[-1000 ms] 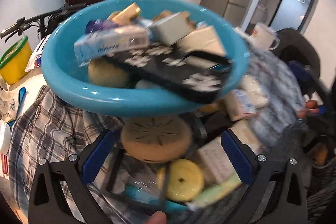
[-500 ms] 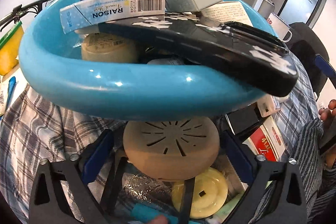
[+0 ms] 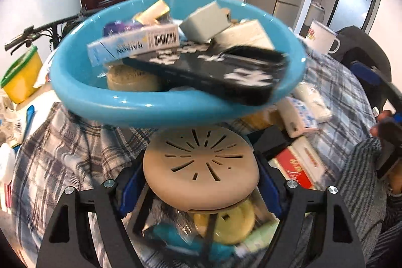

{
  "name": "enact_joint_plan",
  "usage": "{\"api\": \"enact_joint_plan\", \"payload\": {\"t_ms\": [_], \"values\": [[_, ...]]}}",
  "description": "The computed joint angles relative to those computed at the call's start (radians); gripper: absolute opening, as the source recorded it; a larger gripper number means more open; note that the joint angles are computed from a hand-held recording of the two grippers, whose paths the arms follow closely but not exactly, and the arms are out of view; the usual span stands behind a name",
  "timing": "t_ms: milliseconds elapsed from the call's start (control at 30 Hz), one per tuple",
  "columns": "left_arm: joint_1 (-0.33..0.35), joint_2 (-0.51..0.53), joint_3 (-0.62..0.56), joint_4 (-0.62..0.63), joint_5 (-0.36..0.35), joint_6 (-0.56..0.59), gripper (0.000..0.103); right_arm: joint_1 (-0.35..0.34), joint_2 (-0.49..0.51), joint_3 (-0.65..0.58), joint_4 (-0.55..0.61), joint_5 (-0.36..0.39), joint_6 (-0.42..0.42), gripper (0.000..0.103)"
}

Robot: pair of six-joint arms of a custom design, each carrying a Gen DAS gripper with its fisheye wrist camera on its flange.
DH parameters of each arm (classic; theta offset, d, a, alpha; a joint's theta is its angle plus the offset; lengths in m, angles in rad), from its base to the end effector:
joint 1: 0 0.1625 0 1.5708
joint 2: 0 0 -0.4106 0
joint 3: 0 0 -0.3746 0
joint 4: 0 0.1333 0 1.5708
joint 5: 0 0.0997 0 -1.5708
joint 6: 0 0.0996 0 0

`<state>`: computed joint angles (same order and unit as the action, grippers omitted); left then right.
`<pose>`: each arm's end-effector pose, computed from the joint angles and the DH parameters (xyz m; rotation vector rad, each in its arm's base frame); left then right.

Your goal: Organize objects

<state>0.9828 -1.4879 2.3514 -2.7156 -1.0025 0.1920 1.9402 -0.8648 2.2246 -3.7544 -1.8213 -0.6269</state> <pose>-0.0644 -0.4336 0.2340 0.8868 2.4395 -0.5090 0.2758 -0.4116 0.1163 1.1128 -2.3443 1.0808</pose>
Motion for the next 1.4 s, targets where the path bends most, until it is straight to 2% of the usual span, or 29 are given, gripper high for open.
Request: {"api": "enact_joint_plan", "payload": {"t_ms": [267,367,433,567,667,867,967,1133,1300,1367,1400], "values": [[-0.102,-0.206,0.13,0.003,0.03,-0.073,0.081,-0.001,-0.002,-0.011,0.039,-0.012,0.01,0.103],[-0.142,-0.258,0.201,-0.118,0.068,-0.05,0.081,-0.011,-0.01,-0.018,0.073,-0.011,0.036,0.103],[-0.173,-0.257,0.253,-0.258,0.095,-0.043,0.081,-0.017,-0.015,-0.019,0.088,-0.006,0.047,0.103],[-0.174,-0.233,0.318,-0.521,0.081,0.022,0.081,-0.024,-0.018,-0.031,0.13,-0.011,0.072,0.103],[-0.185,-0.217,0.341,-0.619,0.115,0.049,0.081,-0.027,-0.018,-0.047,0.182,-0.025,0.095,0.103],[-0.176,-0.215,0.352,-0.675,0.093,0.063,0.082,-0.029,-0.011,-0.08,0.278,-0.064,0.131,0.103],[-0.18,-0.219,0.361,-0.692,0.093,0.062,0.082,-0.036,-0.018,-0.095,0.337,-0.06,0.152,0.103],[-0.164,-0.227,0.357,-0.687,0.069,0.054,0.082,-0.063,-0.031,-0.164,0.541,-0.025,0.185,0.103],[-0.148,-0.228,0.352,-0.682,0.056,0.04,0.082,-0.03,0.047,-0.251,0.631,-0.171,0.123,0.103],[-0.148,-0.226,0.353,-0.688,0.057,0.042,0.082,-0.029,0.064,-0.275,0.664,-0.198,0.128,0.103],[-0.145,-0.224,0.352,-0.692,0.053,0.046,0.082,-0.036,0.06,-0.278,0.68,-0.185,0.14,0.103]]}}
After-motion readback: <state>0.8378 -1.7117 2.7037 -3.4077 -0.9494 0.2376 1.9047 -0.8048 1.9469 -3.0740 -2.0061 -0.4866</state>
